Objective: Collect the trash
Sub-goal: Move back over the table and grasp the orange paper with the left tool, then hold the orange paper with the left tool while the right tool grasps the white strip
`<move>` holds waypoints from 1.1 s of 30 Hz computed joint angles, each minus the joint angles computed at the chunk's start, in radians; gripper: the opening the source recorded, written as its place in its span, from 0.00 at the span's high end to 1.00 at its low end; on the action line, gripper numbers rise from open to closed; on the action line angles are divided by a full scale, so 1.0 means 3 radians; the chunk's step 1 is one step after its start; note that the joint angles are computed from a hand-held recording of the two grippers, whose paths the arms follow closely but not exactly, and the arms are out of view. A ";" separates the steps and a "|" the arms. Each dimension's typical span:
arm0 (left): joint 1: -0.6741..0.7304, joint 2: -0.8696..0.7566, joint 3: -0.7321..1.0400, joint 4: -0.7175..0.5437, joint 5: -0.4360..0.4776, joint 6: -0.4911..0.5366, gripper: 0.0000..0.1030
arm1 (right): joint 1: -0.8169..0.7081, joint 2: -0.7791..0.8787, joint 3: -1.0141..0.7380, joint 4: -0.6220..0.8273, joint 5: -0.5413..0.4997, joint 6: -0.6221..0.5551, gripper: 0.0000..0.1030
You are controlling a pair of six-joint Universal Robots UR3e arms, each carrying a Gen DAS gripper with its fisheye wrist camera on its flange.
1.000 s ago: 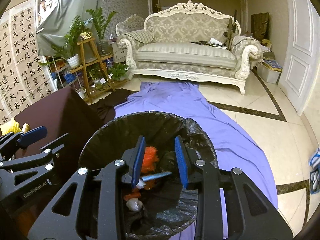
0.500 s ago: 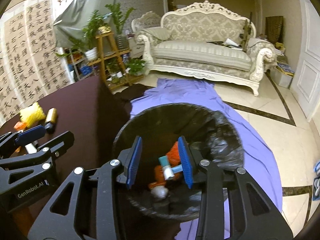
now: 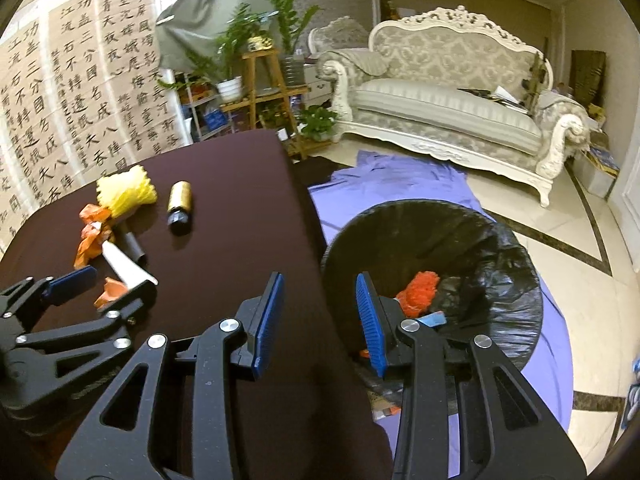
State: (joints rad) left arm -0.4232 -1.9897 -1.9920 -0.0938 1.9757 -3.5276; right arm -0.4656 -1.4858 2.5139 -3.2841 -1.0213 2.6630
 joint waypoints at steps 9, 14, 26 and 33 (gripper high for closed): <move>0.0361 0.0328 -0.0514 0.0059 -0.0373 -0.0018 0.32 | 0.0220 -0.0064 0.0039 0.0027 -0.0081 0.0024 0.64; 0.0545 0.0536 -0.0812 0.0168 -0.0470 0.0041 0.32 | 0.0281 -0.0048 0.0043 0.0034 -0.0092 0.0035 0.64; 0.0616 0.0554 -0.0890 0.0315 -0.0587 0.0175 0.40 | 0.0407 0.0009 -0.0063 0.0095 -0.0109 0.0082 0.64; 0.0691 0.0611 -0.1024 0.0465 -0.0687 0.0322 0.48 | 0.0645 0.0127 -0.0231 0.0177 -0.0162 0.0130 0.64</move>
